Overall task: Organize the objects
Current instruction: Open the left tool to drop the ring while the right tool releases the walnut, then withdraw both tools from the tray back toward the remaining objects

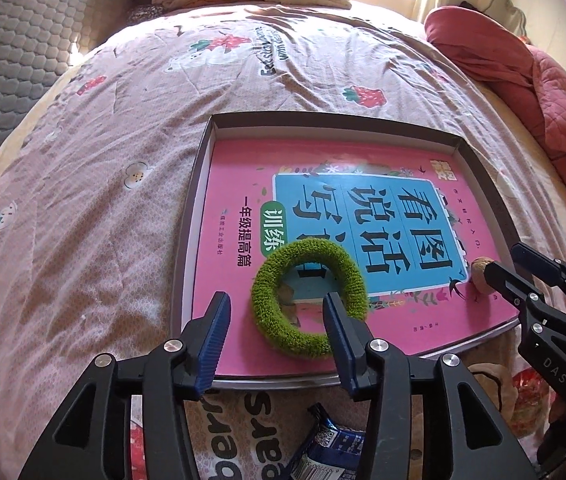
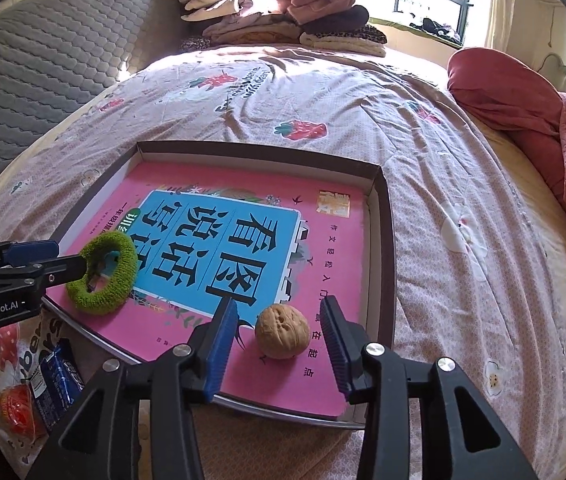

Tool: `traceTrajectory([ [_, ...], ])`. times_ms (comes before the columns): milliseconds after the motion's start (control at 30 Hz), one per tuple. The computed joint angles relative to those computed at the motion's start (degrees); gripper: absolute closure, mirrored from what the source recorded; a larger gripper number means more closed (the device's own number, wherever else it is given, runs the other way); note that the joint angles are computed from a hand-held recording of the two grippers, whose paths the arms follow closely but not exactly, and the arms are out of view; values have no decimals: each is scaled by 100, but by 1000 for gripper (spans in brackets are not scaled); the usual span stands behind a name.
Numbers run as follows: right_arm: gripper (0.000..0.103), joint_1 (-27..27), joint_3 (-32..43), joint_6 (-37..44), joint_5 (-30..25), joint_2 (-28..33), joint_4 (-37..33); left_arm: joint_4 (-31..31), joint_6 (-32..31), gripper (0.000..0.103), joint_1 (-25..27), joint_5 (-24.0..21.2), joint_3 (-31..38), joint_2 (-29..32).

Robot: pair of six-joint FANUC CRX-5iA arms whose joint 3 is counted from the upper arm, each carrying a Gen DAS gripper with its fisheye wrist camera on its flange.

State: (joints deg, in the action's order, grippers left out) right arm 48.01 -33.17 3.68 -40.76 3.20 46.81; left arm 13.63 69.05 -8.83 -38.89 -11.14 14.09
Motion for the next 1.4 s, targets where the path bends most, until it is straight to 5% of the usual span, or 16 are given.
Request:
traceTrajectory([
  [900,58,823,-636,-1390,-418,-948,1864,663,-774,39,128,786,-1500,-1724],
  [1400,56,2089,-1018,-2200,-1872,-1425,2160,1549,-1762,39,447,851,-2655,-2786],
])
